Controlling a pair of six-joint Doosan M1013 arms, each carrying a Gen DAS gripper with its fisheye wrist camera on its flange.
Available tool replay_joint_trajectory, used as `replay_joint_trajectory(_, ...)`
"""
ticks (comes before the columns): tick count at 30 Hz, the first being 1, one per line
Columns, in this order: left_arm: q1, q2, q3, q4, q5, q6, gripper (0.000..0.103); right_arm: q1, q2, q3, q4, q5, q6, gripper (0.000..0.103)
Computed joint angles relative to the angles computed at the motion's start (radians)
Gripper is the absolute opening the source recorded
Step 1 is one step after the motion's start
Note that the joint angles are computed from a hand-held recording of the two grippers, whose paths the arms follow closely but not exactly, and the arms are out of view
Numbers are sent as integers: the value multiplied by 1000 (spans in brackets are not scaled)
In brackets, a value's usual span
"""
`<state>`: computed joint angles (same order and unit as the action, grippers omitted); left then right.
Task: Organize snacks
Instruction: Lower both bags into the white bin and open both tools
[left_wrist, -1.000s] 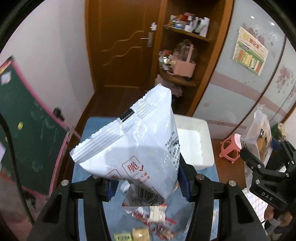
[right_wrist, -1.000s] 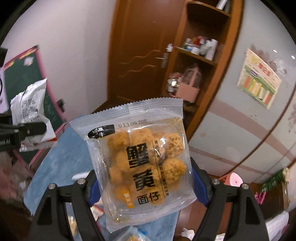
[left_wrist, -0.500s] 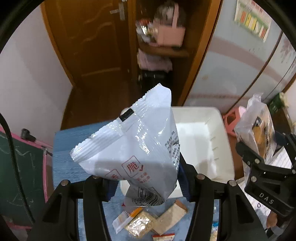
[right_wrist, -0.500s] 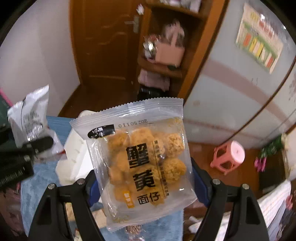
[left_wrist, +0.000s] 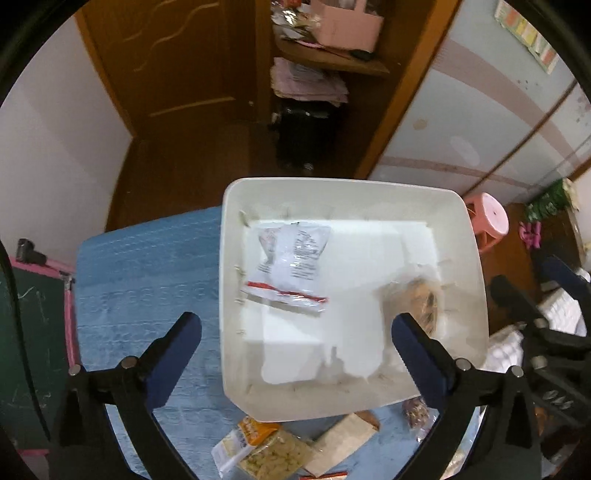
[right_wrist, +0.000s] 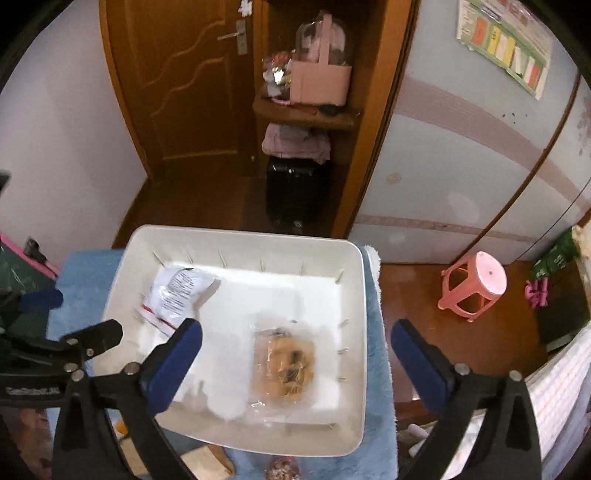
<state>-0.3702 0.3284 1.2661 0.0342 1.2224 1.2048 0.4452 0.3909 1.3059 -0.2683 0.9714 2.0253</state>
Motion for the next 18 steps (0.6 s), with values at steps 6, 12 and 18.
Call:
replay_joint_trajectory(6, -4, -46, 26, 41, -17, -37, 102, -1, -27, 17, 21, -9, -4, 103)
replay_joint_trajectory(12, -15, -112, 63, 78, -31, -63, 102, 1, -72, 51, 78, -19, -22, 103)
replay_joint_trajectory(18, -45, -185, 117, 132, -37, -117, 102, 18, -138, 99, 92, -33, -36, 103)
